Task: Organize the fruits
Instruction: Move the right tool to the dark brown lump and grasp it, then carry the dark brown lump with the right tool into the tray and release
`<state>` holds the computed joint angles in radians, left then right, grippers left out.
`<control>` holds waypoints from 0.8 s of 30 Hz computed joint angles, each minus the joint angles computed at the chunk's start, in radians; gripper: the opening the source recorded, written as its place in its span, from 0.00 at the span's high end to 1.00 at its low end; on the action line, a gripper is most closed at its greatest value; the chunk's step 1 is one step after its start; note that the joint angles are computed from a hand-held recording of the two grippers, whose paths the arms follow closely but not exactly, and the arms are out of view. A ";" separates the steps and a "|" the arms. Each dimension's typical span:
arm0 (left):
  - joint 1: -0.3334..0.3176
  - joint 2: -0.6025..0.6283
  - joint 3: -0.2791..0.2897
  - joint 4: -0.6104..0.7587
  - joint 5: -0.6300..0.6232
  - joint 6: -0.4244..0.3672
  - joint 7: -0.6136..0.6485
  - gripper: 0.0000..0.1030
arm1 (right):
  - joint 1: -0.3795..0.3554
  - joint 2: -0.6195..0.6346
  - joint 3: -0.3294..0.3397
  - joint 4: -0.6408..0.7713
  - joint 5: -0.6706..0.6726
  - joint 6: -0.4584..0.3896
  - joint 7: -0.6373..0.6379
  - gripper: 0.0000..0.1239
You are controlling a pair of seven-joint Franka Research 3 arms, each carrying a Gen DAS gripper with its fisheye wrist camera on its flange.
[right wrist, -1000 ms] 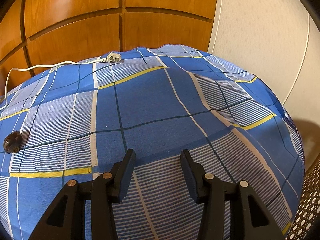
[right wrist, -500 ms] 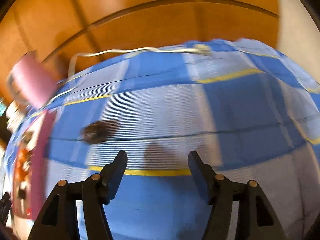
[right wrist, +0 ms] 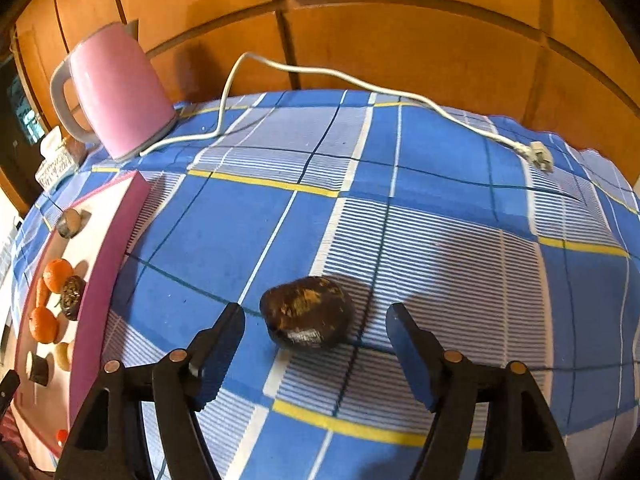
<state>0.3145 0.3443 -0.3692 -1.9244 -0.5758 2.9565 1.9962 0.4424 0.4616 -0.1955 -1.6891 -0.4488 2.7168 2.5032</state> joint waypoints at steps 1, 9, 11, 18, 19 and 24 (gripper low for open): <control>-0.006 0.001 0.007 0.001 0.009 -0.003 -0.009 0.25 | -0.010 0.012 0.012 0.015 0.014 -0.006 -0.021 0.45; -0.045 0.008 0.057 0.005 0.113 -0.010 -0.114 0.22 | 0.085 0.035 -0.086 0.016 -0.167 0.003 0.095 0.58; -0.046 0.008 0.059 0.005 0.133 -0.011 -0.132 0.22 | 0.079 0.035 -0.079 0.018 -0.186 0.002 0.109 0.58; -0.046 0.003 0.060 -0.003 0.186 -0.010 -0.167 0.21 | 0.057 0.037 -0.058 0.021 -0.214 0.006 0.127 0.58; -0.044 0.002 0.058 -0.004 0.190 -0.011 -0.168 0.21 | 0.057 0.037 -0.057 0.022 -0.215 0.005 0.128 0.58; -0.038 -0.004 0.054 -0.009 0.197 -0.005 -0.179 0.21 | 0.060 0.033 -0.052 0.027 -0.228 -0.025 0.134 0.58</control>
